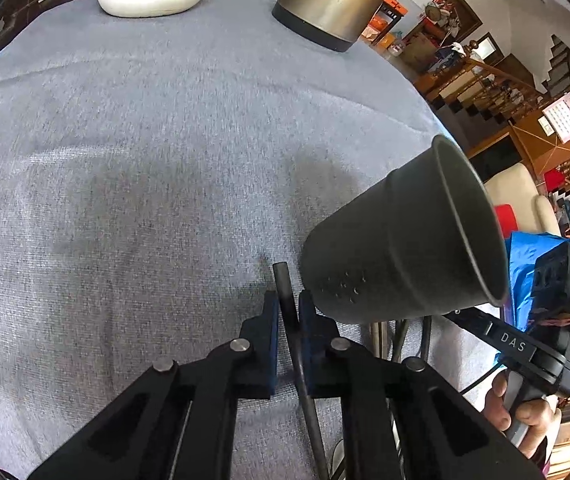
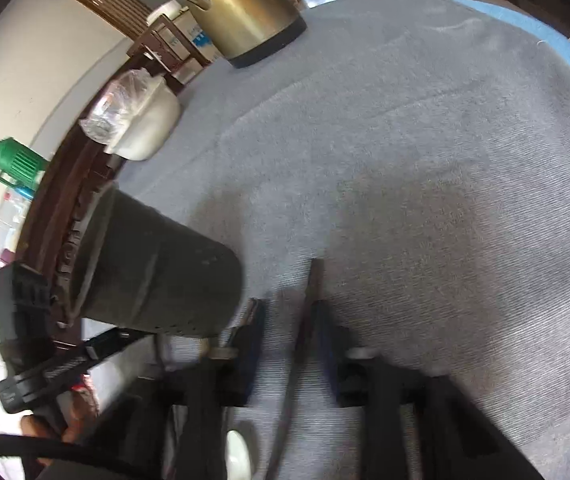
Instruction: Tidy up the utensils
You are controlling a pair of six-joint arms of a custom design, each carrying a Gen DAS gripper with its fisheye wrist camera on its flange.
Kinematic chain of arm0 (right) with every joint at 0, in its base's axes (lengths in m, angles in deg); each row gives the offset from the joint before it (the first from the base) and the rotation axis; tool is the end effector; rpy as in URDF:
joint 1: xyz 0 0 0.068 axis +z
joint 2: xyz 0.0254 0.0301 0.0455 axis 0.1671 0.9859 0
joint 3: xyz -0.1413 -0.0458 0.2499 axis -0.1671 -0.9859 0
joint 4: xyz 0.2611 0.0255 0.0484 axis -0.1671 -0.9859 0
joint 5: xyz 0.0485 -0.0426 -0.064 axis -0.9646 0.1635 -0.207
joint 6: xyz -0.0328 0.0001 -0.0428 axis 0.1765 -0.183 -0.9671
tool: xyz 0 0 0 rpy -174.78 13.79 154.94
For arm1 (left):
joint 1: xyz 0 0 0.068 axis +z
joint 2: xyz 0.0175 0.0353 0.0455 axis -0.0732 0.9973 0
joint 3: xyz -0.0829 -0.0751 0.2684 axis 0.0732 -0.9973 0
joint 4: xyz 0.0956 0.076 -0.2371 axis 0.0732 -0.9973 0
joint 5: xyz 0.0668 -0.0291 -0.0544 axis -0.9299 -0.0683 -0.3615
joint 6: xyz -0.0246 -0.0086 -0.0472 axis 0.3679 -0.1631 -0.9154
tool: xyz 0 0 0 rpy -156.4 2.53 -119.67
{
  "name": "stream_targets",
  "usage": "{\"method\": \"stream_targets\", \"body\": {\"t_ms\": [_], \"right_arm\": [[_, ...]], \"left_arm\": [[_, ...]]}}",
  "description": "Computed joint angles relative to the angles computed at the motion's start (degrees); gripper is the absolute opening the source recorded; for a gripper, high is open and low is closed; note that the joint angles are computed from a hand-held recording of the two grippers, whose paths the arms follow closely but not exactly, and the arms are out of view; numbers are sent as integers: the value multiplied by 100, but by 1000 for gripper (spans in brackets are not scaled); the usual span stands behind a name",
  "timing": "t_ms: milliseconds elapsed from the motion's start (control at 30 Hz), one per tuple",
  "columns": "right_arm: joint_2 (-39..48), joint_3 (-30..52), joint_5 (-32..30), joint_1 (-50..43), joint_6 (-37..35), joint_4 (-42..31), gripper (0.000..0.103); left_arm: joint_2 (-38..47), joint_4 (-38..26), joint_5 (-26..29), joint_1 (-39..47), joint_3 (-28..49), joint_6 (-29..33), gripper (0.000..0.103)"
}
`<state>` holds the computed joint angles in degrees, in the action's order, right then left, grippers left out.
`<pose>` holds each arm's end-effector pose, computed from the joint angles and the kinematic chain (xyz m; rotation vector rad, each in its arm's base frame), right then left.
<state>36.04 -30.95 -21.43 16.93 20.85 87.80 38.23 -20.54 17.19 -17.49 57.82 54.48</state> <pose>0.2598 0.0413 0.0875 0.5694 2.5748 0.5596 0.3152 -0.0917 0.0905 0.3672 2.7458 -0.7566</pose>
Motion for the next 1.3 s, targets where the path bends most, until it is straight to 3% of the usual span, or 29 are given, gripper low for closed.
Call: {"method": "stream_targets", "body": {"t_ms": [100,333,500,667,800,967,1200,1300], "right_arm": [[-248,-175,155,25,23,109,10],[-2067,-578,1017,498,0,-381,9],[-3622,-459,2198,1225,-108,-1282,8],[-4479,-127,3401,2000,-203,-1860,8],[-4688,137,4225,2534,-279,-1948,8],[-4799,367,4702,2752,-434,-1849,8],[-4603,741,5222,2863,-969,-1048,8],[-4390,783,5324,2839,-1103,-497,8]], "left_arm": [[-282,-42,152,185,-102,127,10],[-1679,-127,254,492,-552,362,8],[-2865,-333,323,696,-689,451,7],[-3701,-569,528,905,-646,400,7],[-4134,-703,634,917,-512,191,7],[-4451,-584,634,852,-398,-82,7],[-4560,-264,566,821,-83,-549,7],[-4641,237,386,826,-131,-960,7]]}}
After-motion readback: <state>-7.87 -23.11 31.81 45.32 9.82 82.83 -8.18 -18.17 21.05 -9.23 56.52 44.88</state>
